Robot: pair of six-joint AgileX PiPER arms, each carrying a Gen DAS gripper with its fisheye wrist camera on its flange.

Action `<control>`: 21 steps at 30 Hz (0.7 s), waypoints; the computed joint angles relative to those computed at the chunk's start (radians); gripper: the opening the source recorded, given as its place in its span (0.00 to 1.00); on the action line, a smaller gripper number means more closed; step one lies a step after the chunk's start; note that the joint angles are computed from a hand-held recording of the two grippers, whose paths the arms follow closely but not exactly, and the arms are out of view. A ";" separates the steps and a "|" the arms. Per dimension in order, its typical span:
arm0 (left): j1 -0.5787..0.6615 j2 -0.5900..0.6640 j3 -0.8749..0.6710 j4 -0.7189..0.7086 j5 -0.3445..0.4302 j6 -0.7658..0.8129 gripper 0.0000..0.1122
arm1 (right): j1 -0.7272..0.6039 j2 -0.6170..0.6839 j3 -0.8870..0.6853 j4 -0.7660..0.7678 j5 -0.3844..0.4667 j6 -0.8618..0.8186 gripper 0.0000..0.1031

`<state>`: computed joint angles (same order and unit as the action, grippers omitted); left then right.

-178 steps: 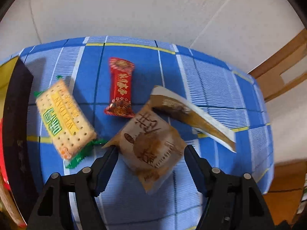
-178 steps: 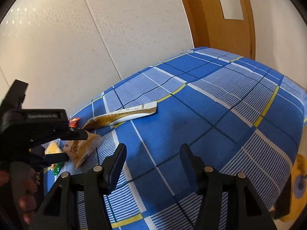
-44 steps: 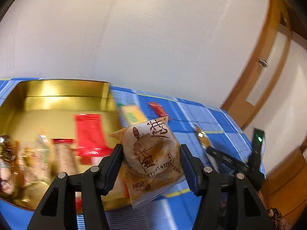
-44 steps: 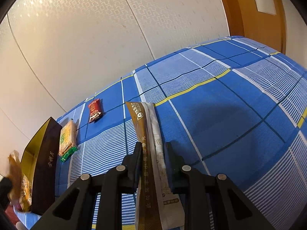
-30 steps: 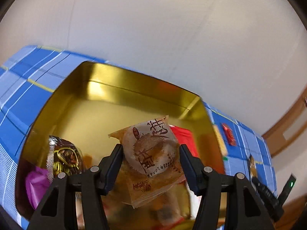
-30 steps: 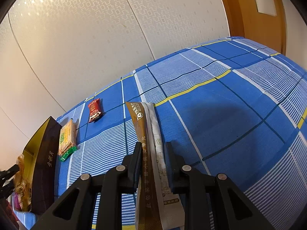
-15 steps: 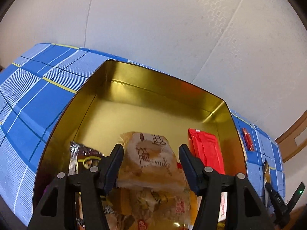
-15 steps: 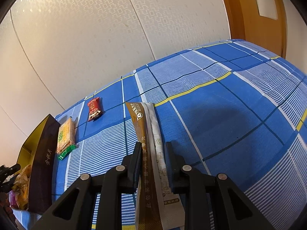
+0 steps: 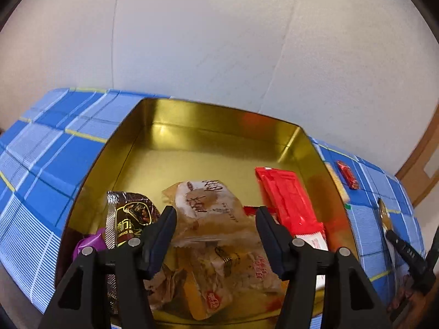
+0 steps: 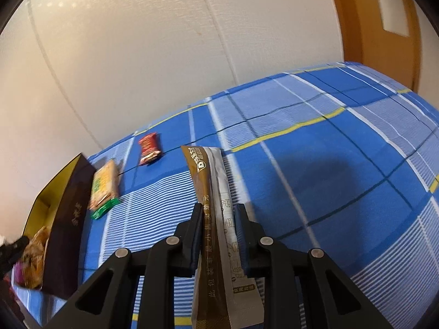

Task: Organize snacks
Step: 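Carry the pastry bag with the left tool into the tin tray and release it, then lower the gold stick pouch into the tray and open the right tool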

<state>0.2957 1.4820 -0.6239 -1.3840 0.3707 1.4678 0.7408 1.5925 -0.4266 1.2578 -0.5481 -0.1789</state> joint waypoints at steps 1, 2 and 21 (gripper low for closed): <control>-0.001 -0.010 0.012 -0.037 0.001 0.051 0.54 | 0.017 0.002 -0.005 0.009 -0.008 -0.009 0.22; 0.001 -0.025 0.027 -0.072 0.007 0.106 0.54 | 0.036 0.006 -0.009 0.013 -0.016 -0.012 0.22; 0.121 -0.058 0.138 -0.193 0.183 0.384 0.54 | 0.261 0.069 -0.310 0.192 0.003 -0.286 0.22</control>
<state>0.4163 1.4244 -0.4861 -1.5766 0.5539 1.8515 1.0014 1.6615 -0.7368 1.4503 -0.5450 -0.4650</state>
